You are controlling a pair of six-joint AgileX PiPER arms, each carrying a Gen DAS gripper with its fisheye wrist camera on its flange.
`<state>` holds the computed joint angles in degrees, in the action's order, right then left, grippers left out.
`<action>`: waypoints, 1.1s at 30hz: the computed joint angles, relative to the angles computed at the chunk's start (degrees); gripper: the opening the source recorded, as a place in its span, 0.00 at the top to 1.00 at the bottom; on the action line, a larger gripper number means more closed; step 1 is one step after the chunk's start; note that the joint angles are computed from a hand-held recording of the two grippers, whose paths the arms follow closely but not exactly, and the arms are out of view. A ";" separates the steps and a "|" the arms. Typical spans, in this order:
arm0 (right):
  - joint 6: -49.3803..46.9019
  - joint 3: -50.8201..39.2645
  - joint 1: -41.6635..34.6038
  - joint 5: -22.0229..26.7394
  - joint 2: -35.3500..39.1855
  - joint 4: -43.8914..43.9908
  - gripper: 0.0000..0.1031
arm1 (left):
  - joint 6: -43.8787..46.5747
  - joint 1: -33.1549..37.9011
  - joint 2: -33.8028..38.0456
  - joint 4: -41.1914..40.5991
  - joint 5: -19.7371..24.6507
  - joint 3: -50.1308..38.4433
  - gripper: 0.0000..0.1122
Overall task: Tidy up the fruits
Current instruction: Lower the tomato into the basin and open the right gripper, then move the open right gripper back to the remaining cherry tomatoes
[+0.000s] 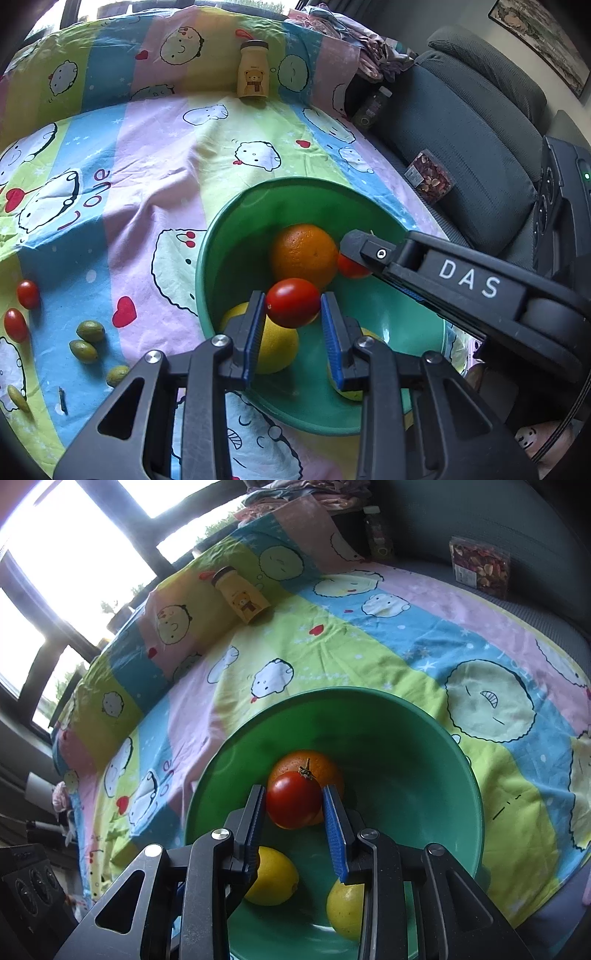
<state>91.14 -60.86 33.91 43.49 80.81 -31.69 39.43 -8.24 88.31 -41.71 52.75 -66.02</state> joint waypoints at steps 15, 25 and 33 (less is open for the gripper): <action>-2.03 -0.62 -0.84 2.33 0.92 2.09 0.67 | -0.66 -0.94 0.83 0.75 0.09 -0.43 0.73; -1.05 -0.63 -0.66 3.42 0.59 1.70 0.66 | -0.50 -0.96 -0.25 0.51 -1.10 0.51 0.72; 2.50 0.01 1.09 2.54 -0.68 -2.59 0.53 | 1.33 1.58 -3.38 -1.01 0.17 0.78 0.52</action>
